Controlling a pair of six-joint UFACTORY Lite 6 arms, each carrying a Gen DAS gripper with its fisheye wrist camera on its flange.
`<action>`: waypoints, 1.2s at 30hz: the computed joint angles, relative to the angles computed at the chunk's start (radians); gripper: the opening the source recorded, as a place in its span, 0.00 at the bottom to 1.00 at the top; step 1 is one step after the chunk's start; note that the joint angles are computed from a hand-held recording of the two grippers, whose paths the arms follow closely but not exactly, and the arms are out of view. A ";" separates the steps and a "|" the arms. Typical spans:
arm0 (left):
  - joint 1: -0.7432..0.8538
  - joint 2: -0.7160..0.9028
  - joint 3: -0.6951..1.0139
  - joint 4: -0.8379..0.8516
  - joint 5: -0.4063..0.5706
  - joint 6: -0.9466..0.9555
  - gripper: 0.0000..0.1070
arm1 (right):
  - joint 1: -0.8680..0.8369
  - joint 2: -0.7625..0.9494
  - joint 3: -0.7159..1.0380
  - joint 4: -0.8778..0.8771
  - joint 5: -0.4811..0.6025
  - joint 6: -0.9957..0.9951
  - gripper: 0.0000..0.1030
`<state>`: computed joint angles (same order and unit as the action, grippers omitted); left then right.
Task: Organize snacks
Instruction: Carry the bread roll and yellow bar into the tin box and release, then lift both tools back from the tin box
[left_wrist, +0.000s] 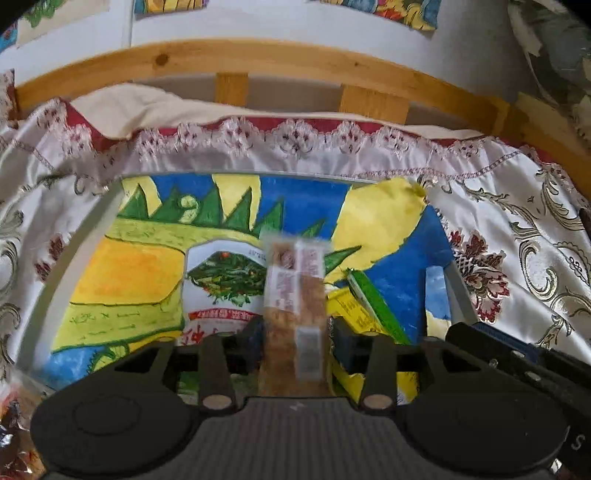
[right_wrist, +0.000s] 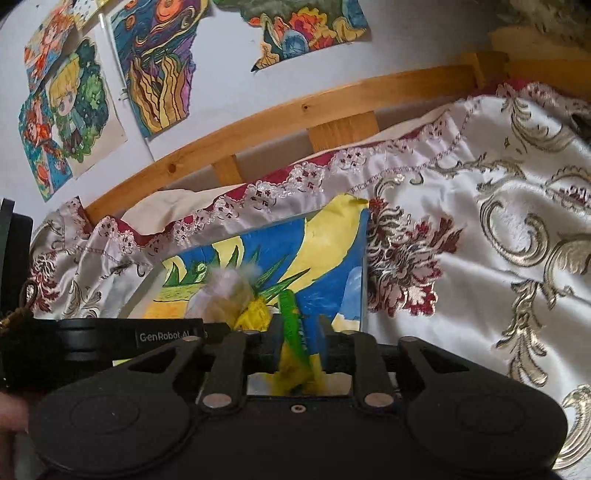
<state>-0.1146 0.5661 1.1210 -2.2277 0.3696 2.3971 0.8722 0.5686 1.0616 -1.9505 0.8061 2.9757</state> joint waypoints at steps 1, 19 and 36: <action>-0.001 -0.026 -0.029 -0.071 0.005 0.072 0.61 | 0.007 -0.009 -0.005 0.014 0.008 -0.020 0.26; 0.185 -0.551 -0.350 0.170 0.102 -0.161 0.96 | 0.274 -0.255 0.007 0.368 0.293 -0.461 0.84; 0.626 -1.174 -0.738 0.569 0.371 -0.430 0.96 | 0.646 -0.196 0.176 0.587 0.667 -0.644 0.99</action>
<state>0.5115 -0.6080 0.3829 -1.6583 0.7407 1.9675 1.5184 0.3721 1.2380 -1.3633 1.4728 2.3318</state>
